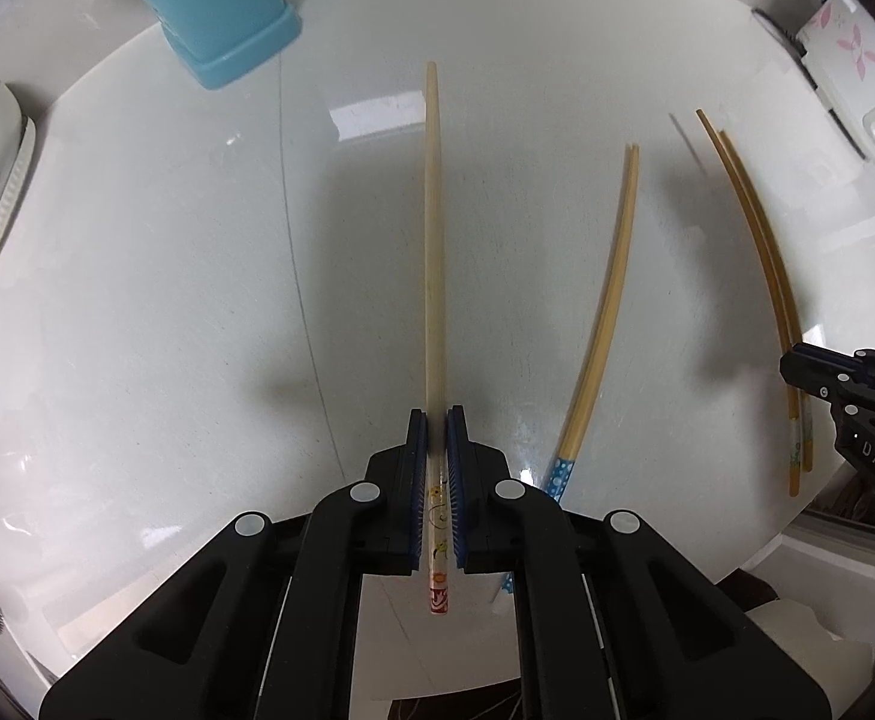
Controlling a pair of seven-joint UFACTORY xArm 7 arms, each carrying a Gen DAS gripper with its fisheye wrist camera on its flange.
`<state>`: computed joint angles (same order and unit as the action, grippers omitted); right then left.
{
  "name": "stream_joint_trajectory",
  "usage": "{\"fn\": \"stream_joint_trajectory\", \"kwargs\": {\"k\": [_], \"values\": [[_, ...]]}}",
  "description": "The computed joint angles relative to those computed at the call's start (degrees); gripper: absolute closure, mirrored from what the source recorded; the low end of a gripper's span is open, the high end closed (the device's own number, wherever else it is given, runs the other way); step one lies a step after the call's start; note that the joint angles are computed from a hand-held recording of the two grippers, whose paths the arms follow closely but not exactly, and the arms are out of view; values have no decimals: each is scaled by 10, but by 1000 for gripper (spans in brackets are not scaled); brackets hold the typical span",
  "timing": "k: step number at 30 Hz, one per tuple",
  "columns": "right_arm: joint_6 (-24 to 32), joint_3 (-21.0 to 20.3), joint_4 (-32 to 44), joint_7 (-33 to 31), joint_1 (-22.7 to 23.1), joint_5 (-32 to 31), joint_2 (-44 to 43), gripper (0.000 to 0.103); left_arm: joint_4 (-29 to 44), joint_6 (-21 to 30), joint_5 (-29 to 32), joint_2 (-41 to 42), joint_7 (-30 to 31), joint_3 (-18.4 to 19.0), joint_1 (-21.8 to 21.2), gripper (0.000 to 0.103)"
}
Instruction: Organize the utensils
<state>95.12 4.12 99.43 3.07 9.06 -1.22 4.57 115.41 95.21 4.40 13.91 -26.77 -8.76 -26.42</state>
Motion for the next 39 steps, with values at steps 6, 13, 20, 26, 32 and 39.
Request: {"fn": "stream_joint_trajectory", "kwargs": {"k": [6,13,20,26,32,39], "values": [[-29,1,0,13,0,10,-10,97,-29,-40,-2,-35,-6,1,10,97],[-48,3,40,22,3,17,1,97,-91,-102,-16,-96,-11,-4,34,97],[-93,2,41,21,2,28,-5,97,-58,-126,-5,-88,-18,-12,43,97],[-120,8,54,31,11,27,-4,97,-32,-148,5,-73,-14,-4,42,97],[-134,7,100,24,13,29,19,97,-27,-172,16,-75,-19,1,45,97],[-158,9,143,22,22,26,41,97,-14,-198,30,-76,-21,5,48,97]]}}
